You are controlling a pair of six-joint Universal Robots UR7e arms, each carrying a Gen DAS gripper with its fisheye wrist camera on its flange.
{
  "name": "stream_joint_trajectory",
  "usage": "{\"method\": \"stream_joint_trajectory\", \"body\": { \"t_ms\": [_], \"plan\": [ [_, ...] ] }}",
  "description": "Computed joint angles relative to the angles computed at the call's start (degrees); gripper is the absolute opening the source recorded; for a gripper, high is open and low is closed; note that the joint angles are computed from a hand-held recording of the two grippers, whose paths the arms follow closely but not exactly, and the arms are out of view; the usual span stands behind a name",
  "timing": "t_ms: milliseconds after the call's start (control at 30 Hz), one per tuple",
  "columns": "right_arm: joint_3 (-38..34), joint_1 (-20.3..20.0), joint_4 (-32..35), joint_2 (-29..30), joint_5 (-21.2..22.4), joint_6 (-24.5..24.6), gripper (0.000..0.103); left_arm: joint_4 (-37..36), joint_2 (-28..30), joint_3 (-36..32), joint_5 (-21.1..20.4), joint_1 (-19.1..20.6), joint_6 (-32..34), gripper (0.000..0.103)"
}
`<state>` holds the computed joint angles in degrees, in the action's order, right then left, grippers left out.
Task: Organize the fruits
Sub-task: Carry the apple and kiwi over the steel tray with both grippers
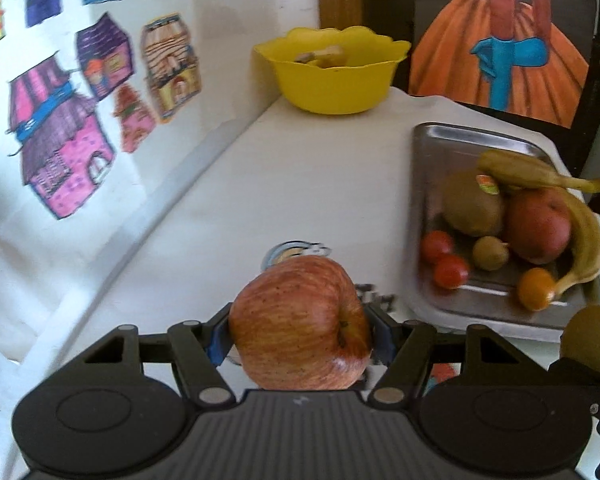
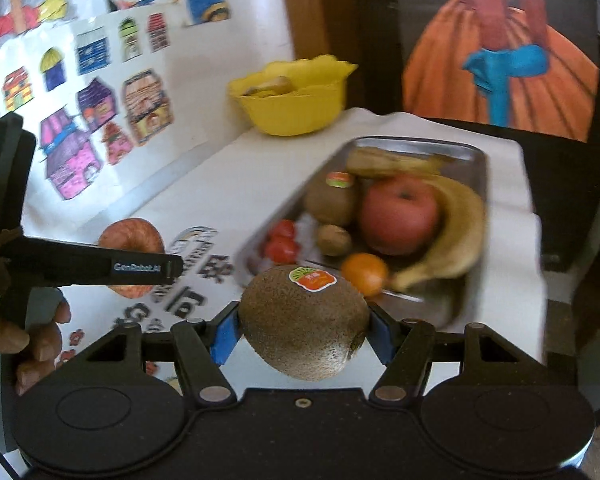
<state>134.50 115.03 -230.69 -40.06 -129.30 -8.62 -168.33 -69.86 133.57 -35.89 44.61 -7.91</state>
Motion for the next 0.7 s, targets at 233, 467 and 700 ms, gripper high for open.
{"method": "stream_joint_trajectory", "body": {
  "t_ms": [233, 467, 700],
  "plan": [
    [3.14, -2.29, -3.39, -2.58, 0.24, -1.50, 0.066, 0.15, 2.67, -0.98, -0.99, -2.53, -2.64, 0.071],
    [4.01, -4.39, -3.73, -6.88, 2.08, -4.38, 0.066, 2.13, 5.16, -5.16, -2.13, -3.15, -3.94, 0.071],
    [3.36, -6.45, -3.96, -12.28, 4.28, -10.16, 0.066, -0.12, 8.54, -9.93, -1.20, -3.61, -1.05, 0.071]
  ]
}}
